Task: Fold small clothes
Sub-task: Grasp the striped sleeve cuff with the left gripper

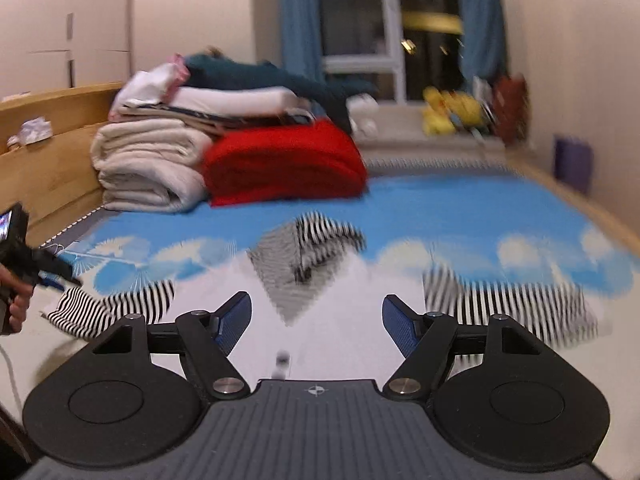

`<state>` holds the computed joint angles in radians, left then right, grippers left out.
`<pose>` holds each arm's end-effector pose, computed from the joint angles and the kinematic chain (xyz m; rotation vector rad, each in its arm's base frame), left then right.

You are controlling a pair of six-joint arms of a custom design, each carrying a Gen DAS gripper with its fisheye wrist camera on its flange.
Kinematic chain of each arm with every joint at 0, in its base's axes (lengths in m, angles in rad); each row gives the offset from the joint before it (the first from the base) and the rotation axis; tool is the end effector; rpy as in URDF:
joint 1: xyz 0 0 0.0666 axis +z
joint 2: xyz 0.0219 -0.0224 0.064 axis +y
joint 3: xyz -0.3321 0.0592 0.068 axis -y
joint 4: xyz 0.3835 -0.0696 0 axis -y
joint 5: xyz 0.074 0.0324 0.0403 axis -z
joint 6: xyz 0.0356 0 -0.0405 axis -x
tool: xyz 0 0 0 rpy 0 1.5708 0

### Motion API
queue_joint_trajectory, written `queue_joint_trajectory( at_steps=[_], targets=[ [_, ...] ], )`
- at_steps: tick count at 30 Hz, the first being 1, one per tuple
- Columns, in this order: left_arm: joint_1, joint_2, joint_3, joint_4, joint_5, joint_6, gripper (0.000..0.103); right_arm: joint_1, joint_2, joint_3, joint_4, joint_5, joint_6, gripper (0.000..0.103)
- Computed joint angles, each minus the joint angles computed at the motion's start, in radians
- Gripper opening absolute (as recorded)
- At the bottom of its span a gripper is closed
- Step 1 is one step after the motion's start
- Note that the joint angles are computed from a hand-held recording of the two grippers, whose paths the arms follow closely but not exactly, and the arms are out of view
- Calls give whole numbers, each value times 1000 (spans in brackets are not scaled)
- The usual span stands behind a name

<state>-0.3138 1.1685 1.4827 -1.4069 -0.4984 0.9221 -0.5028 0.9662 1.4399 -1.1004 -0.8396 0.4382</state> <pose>0.3546 -0.0976 0.4878 -0.8850 2.3085 0.1634 0.2837 -0.1262 0.5599 -0.3787 1.9510 0.3224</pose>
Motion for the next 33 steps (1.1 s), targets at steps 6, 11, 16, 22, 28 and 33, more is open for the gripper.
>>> queue_joint_trajectory(
  at_steps=[6,11,16,22,28,33],
  targets=[
    [157,-84,-134,63,79,67,47,232,233,246,40,138,-123,74],
    [251,-143,-205,81,128,62,54,342,371,333,58,220,-132,67],
    [337,-131,-240,73,204,134,62,379,474,410,-65,281,-166,41],
    [357,-108,-220,43,183,232,1,372,566,509,-113,309,-205,41],
    [118,0,48,-10,-115,196,1,333,621,579,-131,305,-232,37],
    [-185,158,288,203,-156,-15,1,299,605,559,-125,299,-261,32]
  ],
)
